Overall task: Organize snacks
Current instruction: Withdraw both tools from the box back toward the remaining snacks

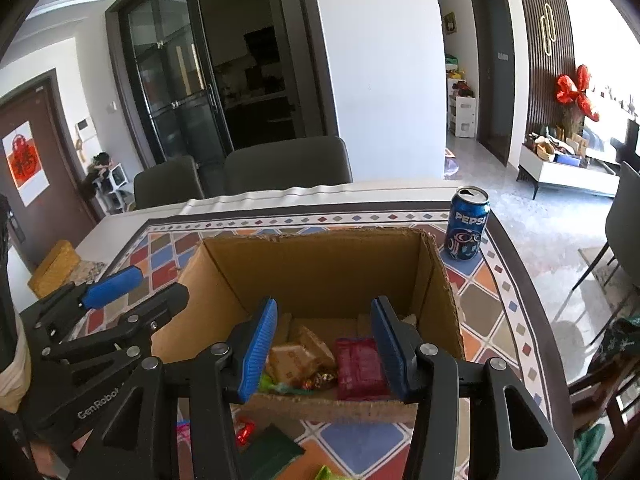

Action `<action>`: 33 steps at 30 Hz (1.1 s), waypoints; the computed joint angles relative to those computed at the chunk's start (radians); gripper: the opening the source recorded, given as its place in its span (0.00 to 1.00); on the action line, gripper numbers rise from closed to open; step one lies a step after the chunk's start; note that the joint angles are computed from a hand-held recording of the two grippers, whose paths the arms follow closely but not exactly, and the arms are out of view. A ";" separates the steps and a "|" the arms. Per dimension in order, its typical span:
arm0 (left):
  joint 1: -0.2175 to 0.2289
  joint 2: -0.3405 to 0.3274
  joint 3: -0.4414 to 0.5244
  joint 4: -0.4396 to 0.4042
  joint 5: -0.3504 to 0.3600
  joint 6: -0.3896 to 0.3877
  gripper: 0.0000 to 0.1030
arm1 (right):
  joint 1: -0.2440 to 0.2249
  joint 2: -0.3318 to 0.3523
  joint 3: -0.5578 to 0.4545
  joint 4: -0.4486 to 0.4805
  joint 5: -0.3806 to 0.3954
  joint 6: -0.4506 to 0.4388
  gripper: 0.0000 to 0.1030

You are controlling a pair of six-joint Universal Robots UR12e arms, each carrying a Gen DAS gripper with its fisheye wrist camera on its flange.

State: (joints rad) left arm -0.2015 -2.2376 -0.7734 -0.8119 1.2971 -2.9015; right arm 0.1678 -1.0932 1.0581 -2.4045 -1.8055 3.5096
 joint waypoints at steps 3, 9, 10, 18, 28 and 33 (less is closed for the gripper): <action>0.002 0.024 -0.033 0.011 -0.011 0.010 0.56 | 0.005 -0.014 0.017 -0.013 -0.003 -0.003 0.49; 0.008 0.072 -0.104 0.033 -0.033 0.026 0.57 | 0.019 -0.046 0.056 -0.044 -0.020 -0.024 0.49; 0.009 0.079 -0.114 0.034 -0.034 0.024 0.57 | 0.021 -0.051 0.062 -0.046 -0.021 -0.023 0.49; 0.021 0.135 -0.199 0.027 -0.052 -0.007 0.58 | 0.032 -0.078 0.102 -0.053 -0.008 -0.025 0.49; 0.025 0.178 -0.287 0.012 -0.059 0.040 0.58 | 0.040 -0.106 0.158 -0.002 0.010 0.000 0.49; 0.024 0.192 -0.319 0.003 -0.075 0.078 0.58 | 0.036 -0.121 0.193 0.022 0.028 0.018 0.49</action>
